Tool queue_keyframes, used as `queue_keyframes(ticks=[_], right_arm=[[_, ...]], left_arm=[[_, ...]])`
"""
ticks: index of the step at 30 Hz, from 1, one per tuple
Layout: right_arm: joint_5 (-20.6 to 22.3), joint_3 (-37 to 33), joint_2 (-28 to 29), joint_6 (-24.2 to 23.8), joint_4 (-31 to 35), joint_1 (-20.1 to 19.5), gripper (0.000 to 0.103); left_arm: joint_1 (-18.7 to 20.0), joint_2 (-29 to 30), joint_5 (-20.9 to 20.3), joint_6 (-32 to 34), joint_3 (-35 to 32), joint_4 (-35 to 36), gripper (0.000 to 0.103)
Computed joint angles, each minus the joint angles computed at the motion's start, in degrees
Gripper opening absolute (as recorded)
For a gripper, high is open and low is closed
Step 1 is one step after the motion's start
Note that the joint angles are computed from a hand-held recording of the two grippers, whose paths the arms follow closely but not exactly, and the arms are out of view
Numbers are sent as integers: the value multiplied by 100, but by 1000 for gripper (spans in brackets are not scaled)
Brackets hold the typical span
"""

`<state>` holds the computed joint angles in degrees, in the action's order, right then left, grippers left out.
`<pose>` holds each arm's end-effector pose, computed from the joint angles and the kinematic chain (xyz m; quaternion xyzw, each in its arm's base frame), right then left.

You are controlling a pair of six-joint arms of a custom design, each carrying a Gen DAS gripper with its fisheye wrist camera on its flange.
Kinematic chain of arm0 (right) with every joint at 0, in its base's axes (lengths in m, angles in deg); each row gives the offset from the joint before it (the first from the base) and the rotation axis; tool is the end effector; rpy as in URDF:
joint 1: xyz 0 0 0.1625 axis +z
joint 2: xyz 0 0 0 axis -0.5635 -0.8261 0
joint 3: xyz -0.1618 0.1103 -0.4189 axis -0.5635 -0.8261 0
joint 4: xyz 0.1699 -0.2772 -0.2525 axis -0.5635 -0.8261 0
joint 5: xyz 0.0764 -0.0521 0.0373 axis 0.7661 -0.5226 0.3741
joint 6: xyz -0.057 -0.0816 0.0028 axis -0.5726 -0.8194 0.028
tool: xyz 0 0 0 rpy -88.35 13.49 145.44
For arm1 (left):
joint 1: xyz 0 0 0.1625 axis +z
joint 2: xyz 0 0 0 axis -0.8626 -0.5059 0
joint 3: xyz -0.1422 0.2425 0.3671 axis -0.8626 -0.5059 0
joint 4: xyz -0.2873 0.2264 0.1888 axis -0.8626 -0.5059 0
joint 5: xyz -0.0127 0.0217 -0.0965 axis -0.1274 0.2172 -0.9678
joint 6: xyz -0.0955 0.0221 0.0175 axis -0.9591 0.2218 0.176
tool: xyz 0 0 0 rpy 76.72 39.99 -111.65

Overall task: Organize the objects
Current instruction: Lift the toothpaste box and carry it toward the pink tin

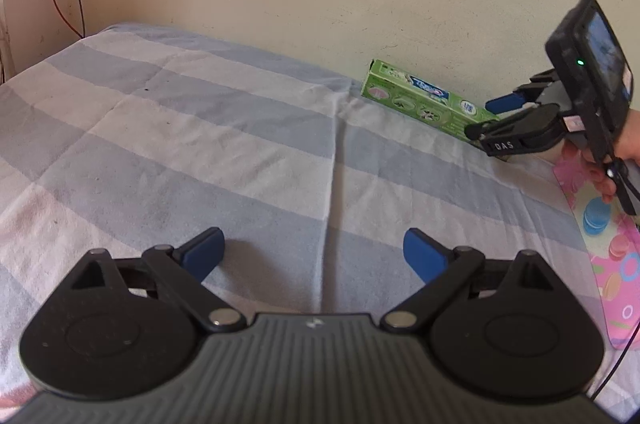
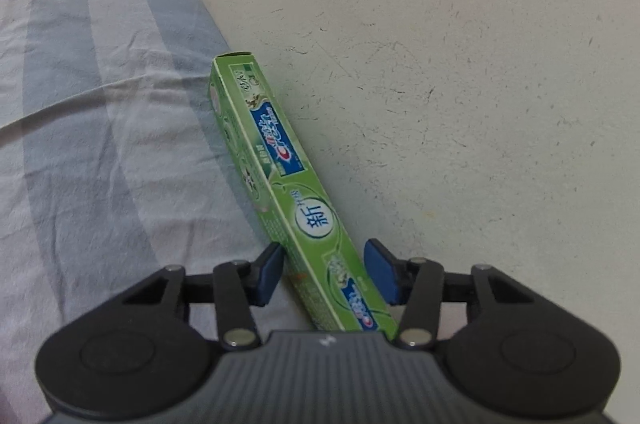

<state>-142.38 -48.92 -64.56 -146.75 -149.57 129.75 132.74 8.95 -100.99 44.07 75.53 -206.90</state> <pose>0.1390 -0.9023 0.0471 0.2552 -0.7594 0.1971 0.5652 -0.0187 -0.7094 0.1768 0.1223 0.8774 -0.3888 0.2531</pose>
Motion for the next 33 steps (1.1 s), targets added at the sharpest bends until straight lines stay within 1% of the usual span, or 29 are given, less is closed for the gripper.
queue_keyframes(ticks=[1, 2, 3, 4, 5, 6, 7, 9, 10, 11, 12, 13, 15, 16, 19, 20, 21, 22, 23, 25, 26, 27, 28, 29, 30, 31, 33], right_arm=[[-38, 306, -125, -32, -102, 38, 39], [-99, 594, -216, -198, -268, 83, 37], [-161, 858, -317, -151, -234, 129, 14], [-188, 1077, -390, -83, -310, 177, 12], [-180, 1402, -549, 187, -182, 230, 10], [-66, 1854, -785, 493, 42, 274, 9], [-23, 2065, -874, 559, 68, 318, 9], [-111, 2006, -743, 232, -263, 393, 12], [-153, 1927, -690, 159, -380, 405, 20], [-171, 1608, -548, 107, -428, 393, 26], [-165, 1423, -482, 133, -474, 368, 38], [-139, 1294, -463, 237, -415, 341, 44], [-85, 1088, -455, 521, -126, 283, 47], [-67, 956, -425, 559, -8, 251, 53], [-24, 478, -239, 448, 221, 136, 61], [27, 307, -185, 489, 373, 90, 63], [122, 285, -219, 588, 522, 42, 72], [226, 332, -287, 719, 684, -3, 85], [379, 422, -393, 900, 924, -69, 89], [655, 621, -558, 1122, 987, -159, 95], [852, 792, -714, 1503, 1180, -217, 93], [1097, 1029, -937, 2066, 1527, -264, 83], [1353, 1269, -1119, 2390, 1669, -310, 64], [1369, 1372, -1168, 2475, 1608, -296, 60], [1283, 1463, -1167, 2320, 1464, -254, 57], [1273, 1623, -1186, 2032, 1184, -241, 52], [1161, 1935, -1274, 2000, 1010, -156, 47]], left_arm=[[7, -10, 0, -53, -6, -4, 98], [17, -22, -2, -106, -10, -11, 98], [27, -31, 2, -161, -19, -21, 98], [35, -40, 9, -218, -22, -37, 98], [45, -54, 9, -274, -21, -49, 98], [58, -70, 1, -353, -17, -62, 98], [74, -90, -18, -449, -17, -56, 98], [106, -137, -89, -641, -12, -3, 98], [115, -163, -133, -719, -1, 28, 98], [125, -181, -172, -758, 7, 43, 98], [129, -193, -195, -778, 15, 48, 98], [126, -198, -212, -791, 28, 42, 98], [127, -212, -249, -820, 33, 67, 98], [129, -222, -272, -836, 40, 84, 98], [134, -216, -284, -834, 18, 119, 98], [130, -210, -270, -818, 13, 120, 98], [127, -201, -255, -791, 5, 120, 98], [122, -190, -235, -759, 0, 116, 98], [114, -177, -211, -729, -6, 107, 98], [96, -139, -148, -630, -30, 77, 98], [83, -113, -98, -571, -45, 55, 98], [68, -84, -42, -495, -60, 32, 99], [57, -61, -1, -435, -70, 12, 99], [46, -45, 34, -375, -69, -13, 100], [39, -29, 64, -331, -76, -33, 100], [33, -18, 90, -297, -79, -52, 100], [31, -19, 114, -281, -70, -93, 100]])
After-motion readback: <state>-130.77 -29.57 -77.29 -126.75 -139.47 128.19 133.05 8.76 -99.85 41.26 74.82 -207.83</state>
